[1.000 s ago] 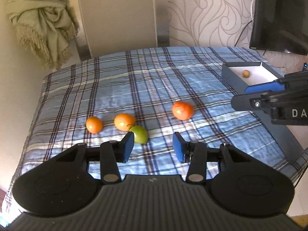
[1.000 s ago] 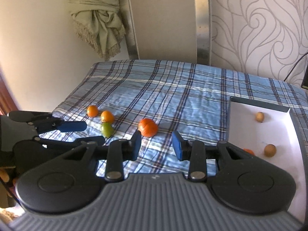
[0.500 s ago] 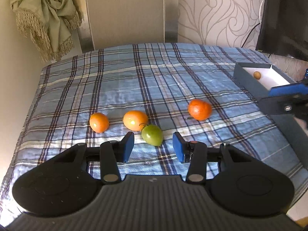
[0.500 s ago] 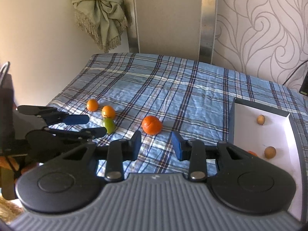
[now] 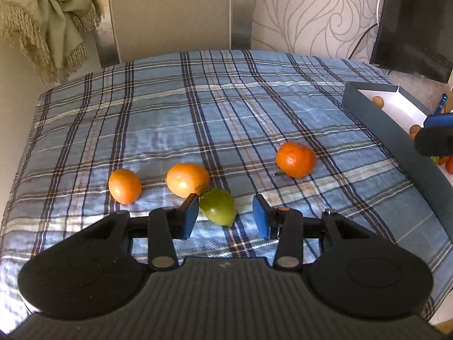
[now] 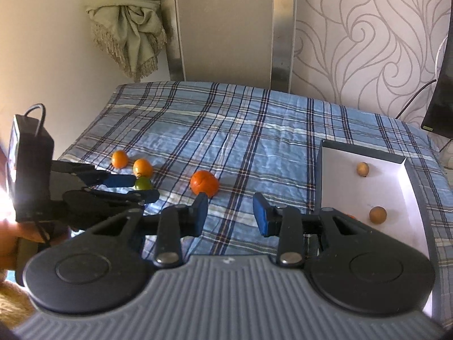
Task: Organize fruits
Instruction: 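Move the left gripper to another green lime on the bed and close on it, then grasp a large orange with the right gripper while the left lifts the green lime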
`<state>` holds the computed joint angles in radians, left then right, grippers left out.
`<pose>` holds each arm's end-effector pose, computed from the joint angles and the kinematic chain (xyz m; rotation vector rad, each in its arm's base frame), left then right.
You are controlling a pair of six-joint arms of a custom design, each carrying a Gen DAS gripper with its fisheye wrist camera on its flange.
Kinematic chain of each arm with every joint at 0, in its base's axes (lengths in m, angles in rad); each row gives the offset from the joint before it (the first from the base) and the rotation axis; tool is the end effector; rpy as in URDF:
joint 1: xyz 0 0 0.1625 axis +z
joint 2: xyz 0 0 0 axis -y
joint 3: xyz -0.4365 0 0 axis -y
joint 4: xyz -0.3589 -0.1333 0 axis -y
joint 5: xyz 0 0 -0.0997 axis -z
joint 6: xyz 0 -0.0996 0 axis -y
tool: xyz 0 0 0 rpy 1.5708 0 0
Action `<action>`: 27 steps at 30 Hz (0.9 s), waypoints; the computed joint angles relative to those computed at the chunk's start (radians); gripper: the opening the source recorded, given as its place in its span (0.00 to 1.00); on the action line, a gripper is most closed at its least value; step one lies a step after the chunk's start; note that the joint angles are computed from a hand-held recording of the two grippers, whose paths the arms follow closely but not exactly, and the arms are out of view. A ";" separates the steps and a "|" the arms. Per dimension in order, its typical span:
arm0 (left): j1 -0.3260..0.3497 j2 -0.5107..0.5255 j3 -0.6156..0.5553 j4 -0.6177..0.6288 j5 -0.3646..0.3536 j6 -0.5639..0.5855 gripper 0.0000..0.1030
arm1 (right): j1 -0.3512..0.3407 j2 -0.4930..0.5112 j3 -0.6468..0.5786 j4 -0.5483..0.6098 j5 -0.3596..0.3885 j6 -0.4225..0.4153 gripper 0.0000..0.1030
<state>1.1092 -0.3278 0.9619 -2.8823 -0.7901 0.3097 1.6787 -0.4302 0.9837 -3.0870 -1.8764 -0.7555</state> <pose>-0.1851 -0.8287 0.0978 0.5505 2.2332 -0.8706 0.1929 -0.8210 0.1834 0.8139 -2.2198 1.0515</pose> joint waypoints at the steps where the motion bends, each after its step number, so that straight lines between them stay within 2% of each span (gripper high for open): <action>1: 0.001 0.001 -0.002 0.000 0.002 0.002 0.40 | 0.000 0.004 -0.005 -0.002 0.001 0.001 0.36; 4: 0.005 -0.003 0.001 0.009 0.005 0.007 0.32 | -0.001 0.017 -0.023 0.007 0.001 0.006 0.36; 9: 0.016 -0.020 0.001 0.075 -0.017 -0.024 0.33 | -0.003 0.059 -0.090 0.051 0.006 0.008 0.36; 15: 0.018 -0.046 0.047 0.044 -0.046 0.020 0.30 | -0.002 0.146 -0.240 0.168 -0.007 0.018 0.37; 24: 0.016 -0.113 0.143 0.017 -0.052 0.030 0.30 | 0.000 0.229 -0.381 0.253 -0.039 0.050 0.37; 26: 0.014 -0.126 0.164 0.003 -0.043 0.030 0.30 | 0.000 0.244 -0.406 0.260 -0.044 0.052 0.39; 27: 0.014 -0.135 0.176 -0.005 -0.040 0.027 0.30 | 0.000 0.251 -0.416 0.261 -0.045 0.053 0.44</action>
